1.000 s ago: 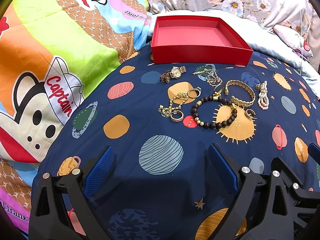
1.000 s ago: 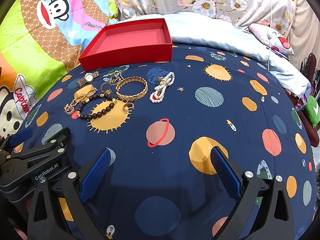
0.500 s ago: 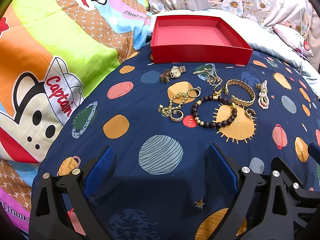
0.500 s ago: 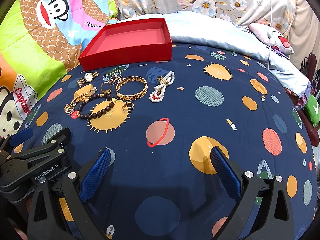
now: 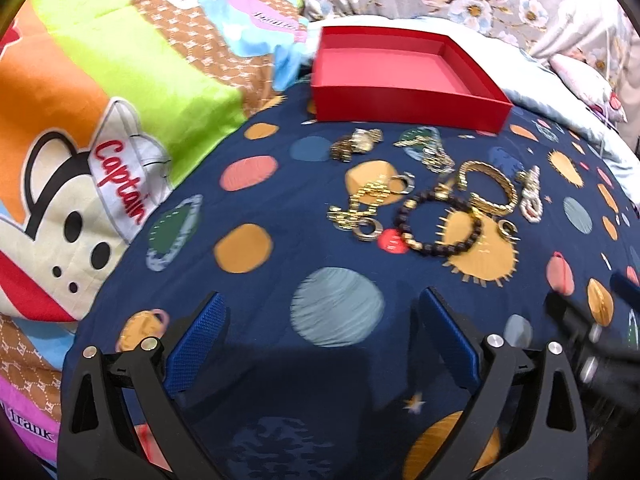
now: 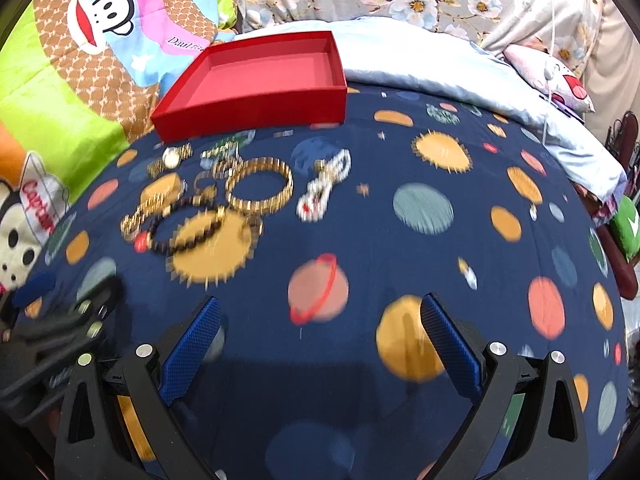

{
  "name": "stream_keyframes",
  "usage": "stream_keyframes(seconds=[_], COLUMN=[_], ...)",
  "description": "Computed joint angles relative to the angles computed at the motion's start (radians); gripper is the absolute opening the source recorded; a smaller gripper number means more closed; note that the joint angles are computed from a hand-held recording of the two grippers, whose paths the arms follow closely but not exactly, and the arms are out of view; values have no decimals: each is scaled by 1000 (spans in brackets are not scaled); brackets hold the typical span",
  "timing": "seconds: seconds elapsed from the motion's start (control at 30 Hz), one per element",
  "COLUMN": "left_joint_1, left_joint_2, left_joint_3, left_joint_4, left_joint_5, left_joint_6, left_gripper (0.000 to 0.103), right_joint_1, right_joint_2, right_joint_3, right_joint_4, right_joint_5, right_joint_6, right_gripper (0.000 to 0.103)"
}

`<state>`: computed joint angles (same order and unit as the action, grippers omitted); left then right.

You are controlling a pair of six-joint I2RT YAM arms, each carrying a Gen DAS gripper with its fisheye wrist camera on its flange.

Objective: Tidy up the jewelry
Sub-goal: 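Grasp the white pearl bracelet with the right gripper while the left gripper grasps the gold watch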

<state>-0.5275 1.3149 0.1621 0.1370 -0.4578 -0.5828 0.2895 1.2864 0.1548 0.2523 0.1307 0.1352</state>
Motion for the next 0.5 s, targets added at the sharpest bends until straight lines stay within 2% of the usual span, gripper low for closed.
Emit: stream_keyframes(seconds=[0.1,0.17,0.43,0.5], left_joint_1=[117,169,287,284], left_joint_2=[-76,-99,-19,-2], left_joint_3=[-33,-37,5,22], left_joint_4=[8,7,66,68], left_joint_5=[77,110,214,224], left_joint_6=[68,98,203,213], left_gripper=[95,95,95,95], right_joint_1=[-49,-73,-116,-132], right_joint_2=[64,126,363,392], right_joint_3=[78,142,334,341], right_joint_4=[7,0,-21,9], right_joint_5=[-35,-56,-113,-147], right_joint_6=[-23,-21,8,7], right_gripper=[97,92,53,48])
